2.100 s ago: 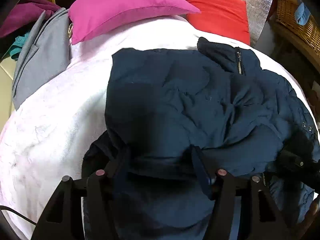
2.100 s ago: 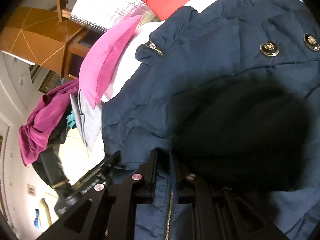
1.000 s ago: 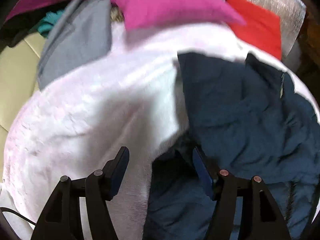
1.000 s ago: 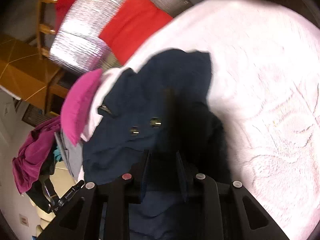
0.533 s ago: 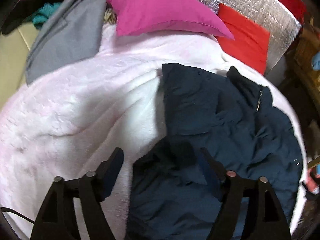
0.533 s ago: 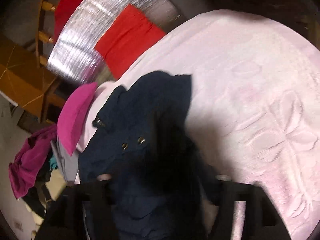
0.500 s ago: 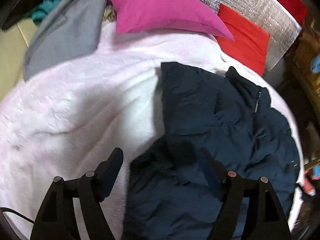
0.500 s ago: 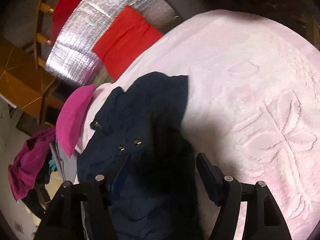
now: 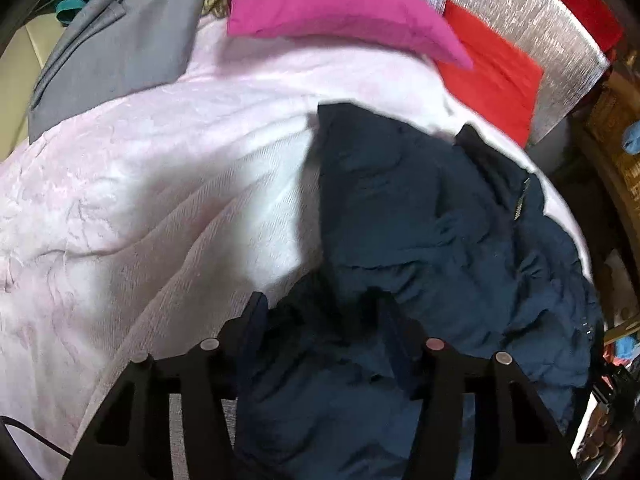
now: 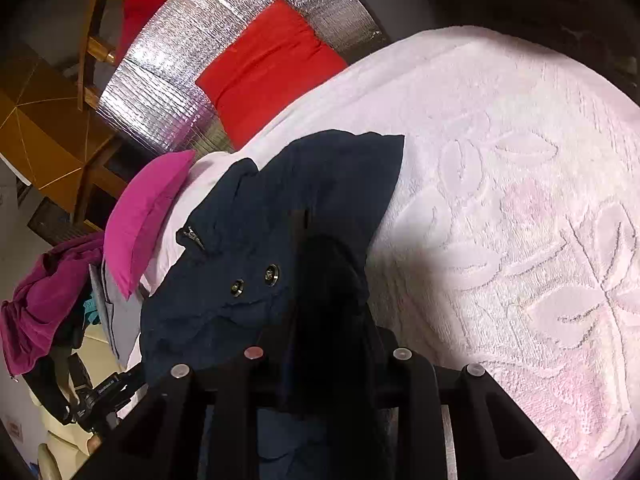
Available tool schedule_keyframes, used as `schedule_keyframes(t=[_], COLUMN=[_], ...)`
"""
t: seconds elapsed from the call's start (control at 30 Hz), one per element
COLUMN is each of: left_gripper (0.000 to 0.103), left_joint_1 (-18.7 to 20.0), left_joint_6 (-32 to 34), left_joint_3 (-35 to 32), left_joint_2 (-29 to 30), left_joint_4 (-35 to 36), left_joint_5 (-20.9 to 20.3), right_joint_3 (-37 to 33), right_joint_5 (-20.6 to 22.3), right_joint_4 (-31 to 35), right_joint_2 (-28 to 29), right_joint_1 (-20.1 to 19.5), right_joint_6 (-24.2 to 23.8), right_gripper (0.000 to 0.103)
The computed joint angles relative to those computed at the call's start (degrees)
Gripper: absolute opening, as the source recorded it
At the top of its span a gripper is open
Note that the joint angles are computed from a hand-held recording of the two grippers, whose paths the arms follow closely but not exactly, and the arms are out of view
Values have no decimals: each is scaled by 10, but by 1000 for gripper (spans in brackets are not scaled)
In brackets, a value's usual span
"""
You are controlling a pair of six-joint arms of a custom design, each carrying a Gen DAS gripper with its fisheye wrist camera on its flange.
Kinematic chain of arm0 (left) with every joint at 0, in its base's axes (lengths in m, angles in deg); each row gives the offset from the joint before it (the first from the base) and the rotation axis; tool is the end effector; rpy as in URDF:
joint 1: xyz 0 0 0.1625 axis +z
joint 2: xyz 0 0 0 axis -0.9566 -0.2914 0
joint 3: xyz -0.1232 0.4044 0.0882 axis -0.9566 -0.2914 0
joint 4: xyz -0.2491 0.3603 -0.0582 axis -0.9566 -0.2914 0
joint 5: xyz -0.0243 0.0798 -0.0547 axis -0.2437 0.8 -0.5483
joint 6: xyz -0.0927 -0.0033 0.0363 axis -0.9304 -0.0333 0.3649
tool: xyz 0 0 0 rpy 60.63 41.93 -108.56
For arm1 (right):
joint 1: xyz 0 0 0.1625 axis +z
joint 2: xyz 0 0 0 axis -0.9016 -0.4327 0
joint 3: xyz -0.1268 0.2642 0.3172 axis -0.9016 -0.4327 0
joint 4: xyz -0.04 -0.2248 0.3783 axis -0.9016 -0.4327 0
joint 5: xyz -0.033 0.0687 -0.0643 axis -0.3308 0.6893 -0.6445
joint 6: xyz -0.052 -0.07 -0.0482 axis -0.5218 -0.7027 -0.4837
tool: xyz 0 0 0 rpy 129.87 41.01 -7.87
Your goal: Fold large clothes
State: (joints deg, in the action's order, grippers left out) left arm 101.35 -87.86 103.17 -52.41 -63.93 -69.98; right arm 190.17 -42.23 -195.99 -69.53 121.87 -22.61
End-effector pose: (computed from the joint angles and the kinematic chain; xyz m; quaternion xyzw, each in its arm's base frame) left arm -0.3228 -0.4063 0.0919 -0.0755 0.9062 -0.3096 0.2781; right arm -0.0704 -0.3863 0.4917 -0.0098 -0.9507 0.2958 0.0923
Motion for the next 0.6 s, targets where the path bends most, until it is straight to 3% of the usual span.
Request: schedule_keyframes(t=[0.23, 0.37, 0.6], left_gripper=[63, 69, 72], left_joint_1=[-14, -22, -3], left_joint_6=[-18, -5, 16], left_joint_3=[6, 8, 15], left_joint_2=[-15, -18, -3], left_joint_4=[3, -9, -59], left_joint_5=[-9, -4, -25], right_joint_3=[-18, -23, -24], right_joint_5=[0, 3, 8], right_joint_4=[49, 69, 89], right_joint_2=[6, -1, 11], right_joint_1=[-8, -14, -18], right_joint_6=[28, 13, -2], right_gripper=[34, 53, 55])
